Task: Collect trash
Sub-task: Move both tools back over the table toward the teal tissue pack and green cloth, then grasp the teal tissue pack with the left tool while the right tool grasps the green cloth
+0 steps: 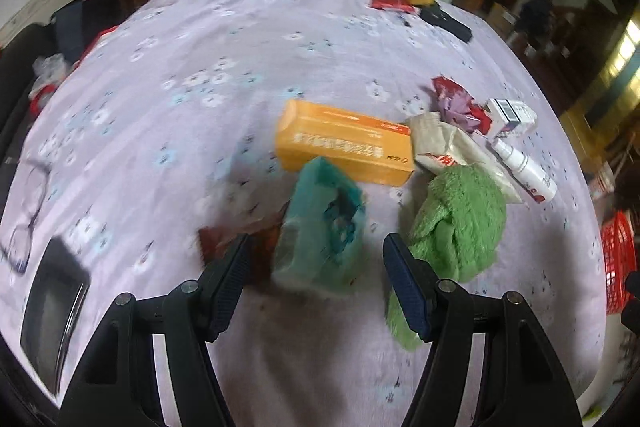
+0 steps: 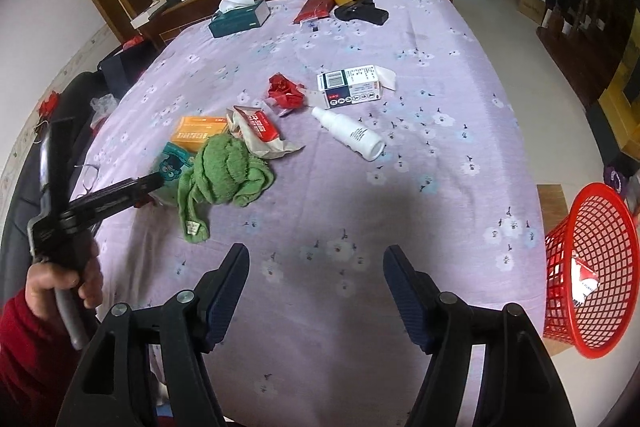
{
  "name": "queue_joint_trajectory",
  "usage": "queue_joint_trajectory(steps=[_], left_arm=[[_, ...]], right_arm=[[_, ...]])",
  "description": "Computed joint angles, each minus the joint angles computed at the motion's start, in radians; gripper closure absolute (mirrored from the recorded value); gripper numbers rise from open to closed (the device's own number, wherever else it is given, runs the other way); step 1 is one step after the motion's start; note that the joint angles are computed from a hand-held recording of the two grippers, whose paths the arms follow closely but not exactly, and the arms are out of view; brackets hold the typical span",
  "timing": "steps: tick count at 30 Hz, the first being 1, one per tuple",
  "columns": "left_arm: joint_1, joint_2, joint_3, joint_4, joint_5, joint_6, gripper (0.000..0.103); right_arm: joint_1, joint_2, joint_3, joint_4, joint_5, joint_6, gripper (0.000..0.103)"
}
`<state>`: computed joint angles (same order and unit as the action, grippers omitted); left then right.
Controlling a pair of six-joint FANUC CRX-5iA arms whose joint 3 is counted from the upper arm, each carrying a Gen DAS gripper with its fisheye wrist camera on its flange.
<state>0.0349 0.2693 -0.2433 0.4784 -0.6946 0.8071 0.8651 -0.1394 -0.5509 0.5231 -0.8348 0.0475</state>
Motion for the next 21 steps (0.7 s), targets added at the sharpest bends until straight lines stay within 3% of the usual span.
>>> queue_joint_trajectory(steps=[3, 5, 9, 11, 13, 16, 21], left_arm=[[-0.016, 0.036, 0.036, -0.011, -0.01, -0.013, 0.048], [-0.025, 0.051, 0.047, -0.011, 0.0, -0.026, 0.049], [-0.031, 0.095, 0.088, 0.005, -0.052, -0.032, 0.068], [-0.043, 0.11, 0.102, -0.031, -0.052, -0.018, 0.077], [-0.046, 0.107, 0.078, 0.0, -0.038, -0.059, 0.088], [-0.046, 0.077, 0.037, 0.024, -0.001, -0.103, 0.09], [0.006, 0.006, -0.038, 0.16, 0.005, -0.205, 0.09]], right_arm=[[0.001, 0.015, 0.01, 0.0, 0.002, -0.012, 0.029], [-0.001, 0.03, 0.021, -0.009, 0.004, -0.015, 0.029], [-0.007, 0.057, 0.044, -0.023, 0.014, -0.009, 0.029], [-0.013, 0.076, 0.059, -0.03, 0.024, -0.002, 0.029], [-0.025, 0.095, 0.076, -0.048, 0.047, 0.008, 0.029], [-0.04, 0.127, 0.102, -0.069, 0.066, 0.028, 0.029], [-0.071, 0.199, 0.161, -0.101, 0.111, 0.077, 0.029]])
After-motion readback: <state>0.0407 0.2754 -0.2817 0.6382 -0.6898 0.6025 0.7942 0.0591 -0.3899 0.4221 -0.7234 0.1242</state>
